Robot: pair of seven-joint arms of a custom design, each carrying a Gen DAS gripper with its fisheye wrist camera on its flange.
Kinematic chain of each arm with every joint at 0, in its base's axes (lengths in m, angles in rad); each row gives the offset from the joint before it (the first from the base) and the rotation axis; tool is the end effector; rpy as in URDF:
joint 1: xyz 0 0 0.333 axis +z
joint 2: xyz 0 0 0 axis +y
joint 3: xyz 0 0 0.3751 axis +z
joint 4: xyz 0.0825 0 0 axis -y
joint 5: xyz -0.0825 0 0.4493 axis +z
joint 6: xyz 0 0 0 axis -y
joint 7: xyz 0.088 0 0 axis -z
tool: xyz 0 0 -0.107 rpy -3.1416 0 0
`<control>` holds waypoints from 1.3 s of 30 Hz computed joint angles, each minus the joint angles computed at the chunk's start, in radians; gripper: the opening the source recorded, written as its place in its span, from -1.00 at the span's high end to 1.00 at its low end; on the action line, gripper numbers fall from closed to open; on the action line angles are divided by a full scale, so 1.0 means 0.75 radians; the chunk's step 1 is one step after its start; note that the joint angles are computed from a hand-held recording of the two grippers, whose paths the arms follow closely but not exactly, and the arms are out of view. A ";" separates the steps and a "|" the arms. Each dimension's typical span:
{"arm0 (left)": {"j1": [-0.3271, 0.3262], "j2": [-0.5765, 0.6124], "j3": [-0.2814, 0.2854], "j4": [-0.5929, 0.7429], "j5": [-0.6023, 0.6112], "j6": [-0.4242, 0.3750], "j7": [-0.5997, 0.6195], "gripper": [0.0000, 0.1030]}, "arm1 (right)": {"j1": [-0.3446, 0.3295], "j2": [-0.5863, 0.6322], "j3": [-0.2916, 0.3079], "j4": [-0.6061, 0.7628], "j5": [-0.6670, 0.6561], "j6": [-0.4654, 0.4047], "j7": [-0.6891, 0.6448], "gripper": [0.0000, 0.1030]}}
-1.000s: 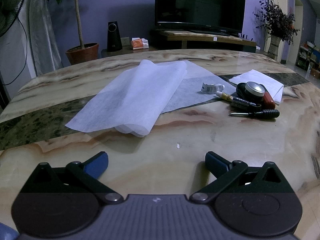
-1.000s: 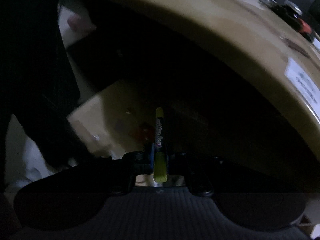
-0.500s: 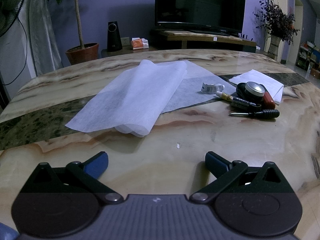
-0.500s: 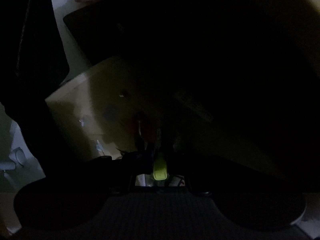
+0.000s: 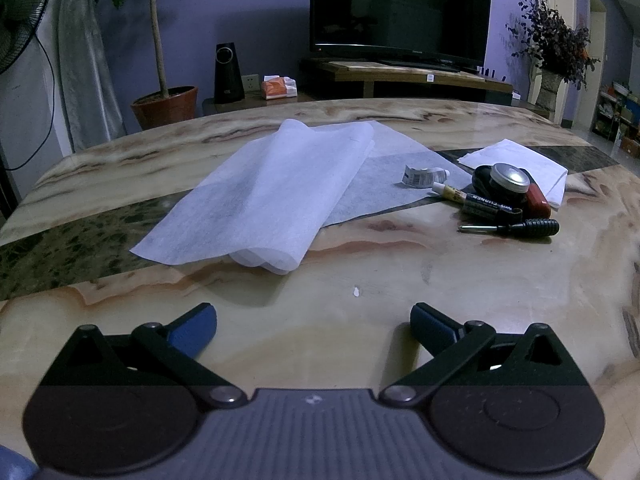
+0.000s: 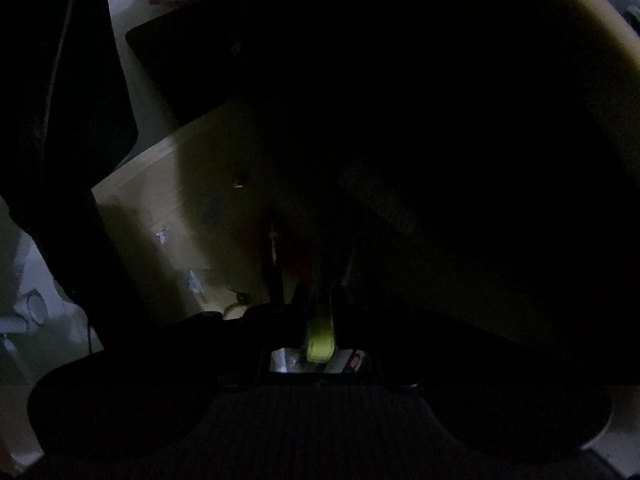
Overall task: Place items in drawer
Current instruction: 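Open the right gripper to release the yellow marker in the drawer, then raise the open right gripper out of the drawer above the table, then move the open right gripper toward the dark gray eraser by the screwdriver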
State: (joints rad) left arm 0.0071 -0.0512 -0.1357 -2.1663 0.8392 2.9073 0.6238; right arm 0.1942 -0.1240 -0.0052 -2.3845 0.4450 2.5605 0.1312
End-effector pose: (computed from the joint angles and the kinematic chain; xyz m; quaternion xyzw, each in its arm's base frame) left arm 0.6069 -0.1253 0.5194 -0.6616 0.6165 -0.2807 0.3216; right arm 0.5408 0.0969 0.4158 -0.9687 0.1364 -0.1203 0.1690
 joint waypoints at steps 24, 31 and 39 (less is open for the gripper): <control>-0.001 0.000 0.001 0.000 0.000 0.000 0.000 -0.99 | -0.140 -0.101 -0.184 0.272 0.940 -0.751 -0.218 0.56; -0.001 0.000 0.000 0.001 0.000 -0.001 -0.001 -0.99 | -0.121 0.003 -0.099 0.377 1.175 -0.325 -0.213 0.56; -0.001 0.000 0.001 0.000 0.000 0.000 0.000 -0.99 | -0.129 0.199 -0.044 0.599 1.239 -0.184 -0.326 0.55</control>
State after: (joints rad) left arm 0.0064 -0.0514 -0.1350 -2.1664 0.8394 2.9071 0.6236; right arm 0.0975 0.0255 -0.0380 -1.9352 1.3740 2.4226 -0.1136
